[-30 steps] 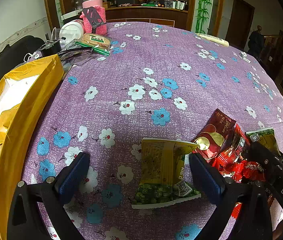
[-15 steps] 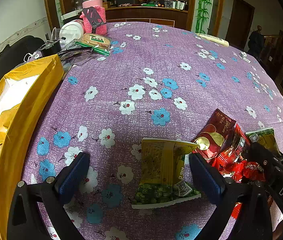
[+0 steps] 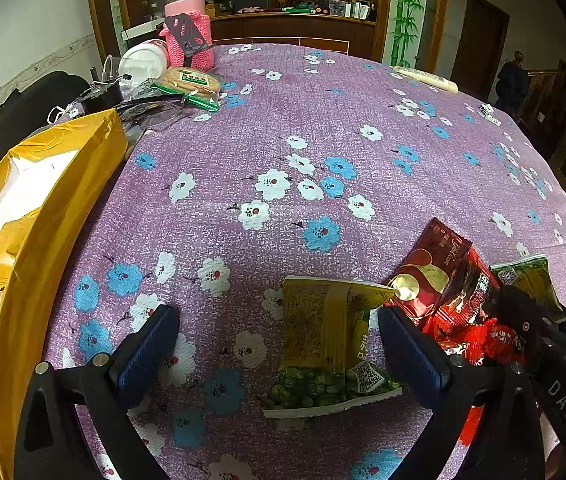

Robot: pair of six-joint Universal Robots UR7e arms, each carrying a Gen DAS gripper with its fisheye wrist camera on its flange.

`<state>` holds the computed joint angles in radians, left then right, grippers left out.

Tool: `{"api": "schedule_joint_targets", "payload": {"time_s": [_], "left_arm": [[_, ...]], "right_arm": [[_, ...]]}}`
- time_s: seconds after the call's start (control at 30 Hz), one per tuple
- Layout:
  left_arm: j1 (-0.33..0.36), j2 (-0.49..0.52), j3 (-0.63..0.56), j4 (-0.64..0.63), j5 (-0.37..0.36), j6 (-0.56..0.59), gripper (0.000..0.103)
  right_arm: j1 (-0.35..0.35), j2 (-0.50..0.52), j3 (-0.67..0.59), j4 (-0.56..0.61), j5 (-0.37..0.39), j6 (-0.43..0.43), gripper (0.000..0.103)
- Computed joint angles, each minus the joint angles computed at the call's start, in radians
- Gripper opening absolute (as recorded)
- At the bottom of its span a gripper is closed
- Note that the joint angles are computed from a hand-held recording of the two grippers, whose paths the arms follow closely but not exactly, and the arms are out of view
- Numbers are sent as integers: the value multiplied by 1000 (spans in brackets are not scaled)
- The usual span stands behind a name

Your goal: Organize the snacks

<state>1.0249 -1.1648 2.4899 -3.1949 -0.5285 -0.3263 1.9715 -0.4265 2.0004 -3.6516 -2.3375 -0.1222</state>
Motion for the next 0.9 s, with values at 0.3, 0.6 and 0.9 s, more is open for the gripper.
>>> {"api": "schedule_joint_targets", "payload": {"time_s": [0.3,0.6,0.9], "left_arm": [[52,-92,17,-11,-186,279,102],[-33,-103,87,-240,-154,463,83],[-18,-125,74,-288,-183,503,69]], "right_arm": [[2,2,-4,3,-5,1,37],[9,-24,31,-57,64,5,35],[44,-8,40,-143,176,-80,35]]}}
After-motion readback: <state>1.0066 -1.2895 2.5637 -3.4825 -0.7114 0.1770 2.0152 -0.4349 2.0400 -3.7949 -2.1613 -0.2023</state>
